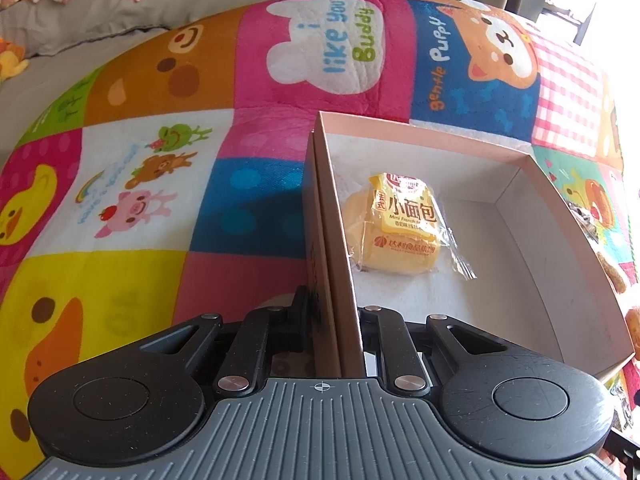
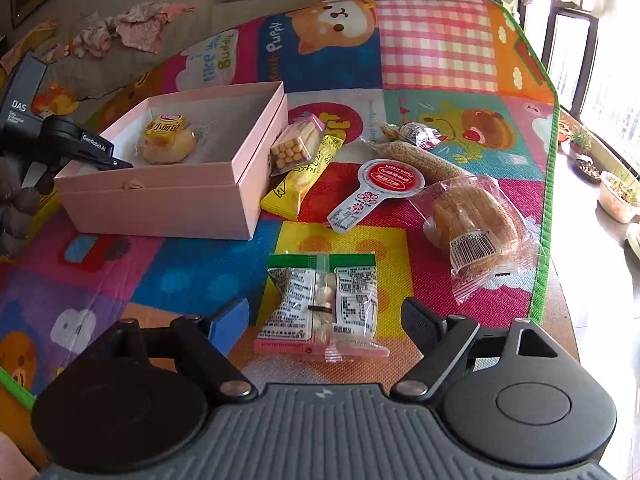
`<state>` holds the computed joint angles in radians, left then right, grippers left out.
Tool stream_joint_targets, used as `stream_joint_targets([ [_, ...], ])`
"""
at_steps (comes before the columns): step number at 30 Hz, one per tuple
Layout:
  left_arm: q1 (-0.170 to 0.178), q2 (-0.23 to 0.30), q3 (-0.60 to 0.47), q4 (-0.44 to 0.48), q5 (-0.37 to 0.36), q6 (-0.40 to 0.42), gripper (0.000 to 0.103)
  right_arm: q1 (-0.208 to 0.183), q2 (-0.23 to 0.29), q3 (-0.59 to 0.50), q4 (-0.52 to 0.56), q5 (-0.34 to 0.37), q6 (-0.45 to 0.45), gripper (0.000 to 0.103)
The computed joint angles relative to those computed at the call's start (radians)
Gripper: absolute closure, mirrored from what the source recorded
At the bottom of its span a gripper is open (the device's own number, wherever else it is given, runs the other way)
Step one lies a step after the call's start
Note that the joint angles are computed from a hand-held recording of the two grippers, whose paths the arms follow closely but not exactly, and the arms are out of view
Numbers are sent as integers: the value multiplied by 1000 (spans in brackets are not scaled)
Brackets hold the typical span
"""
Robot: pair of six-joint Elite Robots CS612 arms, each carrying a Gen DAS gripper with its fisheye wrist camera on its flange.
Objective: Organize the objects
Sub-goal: 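Grasp the white snack packet with the right gripper and lower it into the box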
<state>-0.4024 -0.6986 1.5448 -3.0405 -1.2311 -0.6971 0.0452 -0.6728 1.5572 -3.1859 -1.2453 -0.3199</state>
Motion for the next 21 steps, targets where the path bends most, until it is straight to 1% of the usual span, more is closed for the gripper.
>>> stream_joint_targets([
  [3, 2, -1, -1, 4, -7, 2, 86, 16, 25, -49, 43, -48, 17, 19],
  [5, 1, -1, -1, 5, -6, 8, 86, 22, 30, -58, 59, -66, 14, 19],
  [6, 0, -1, -1, 5, -4, 10, 86, 23, 29, -54, 51, -68, 12, 22],
  [7, 0, -1, -1, 5, -3, 11, 86, 24, 25, -49, 53, -66, 2, 29],
  [8, 0, -1, -1, 6, -3, 9, 86, 23, 19, -42, 55, -59, -6, 38],
  [10, 0, -2, 0, 7, -3, 9, 86, 22, 7, -26, 60, -54, -22, 43],
  [12, 0, -2, 1, 3, -4, 13, 86, 21, -4, -9, 59, -56, -37, 45],
  [14, 1, -2, 1, 3, -8, 14, 86, 18, -22, 12, 67, -38, -47, 46],
  [15, 2, -2, 0, 6, -11, 12, 86, 15, -32, 21, 80, -21, -51, 46],
  [16, 2, -3, -1, 10, -13, 12, 86, 11, -49, 35, 108, 18, -60, 46],
  [18, 3, -3, -1, 12, -15, 13, 86, 1, -77, 55, 163, 111, -87, 46],
  [19, 3, -3, -1, 11, -15, 15, 86, -2, -94, 64, 197, 171, -114, 46],
  [21, 3, -3, 0, 6, -15, 15, 86, 0, -116, 67, 231, 251, -156, 46],
])
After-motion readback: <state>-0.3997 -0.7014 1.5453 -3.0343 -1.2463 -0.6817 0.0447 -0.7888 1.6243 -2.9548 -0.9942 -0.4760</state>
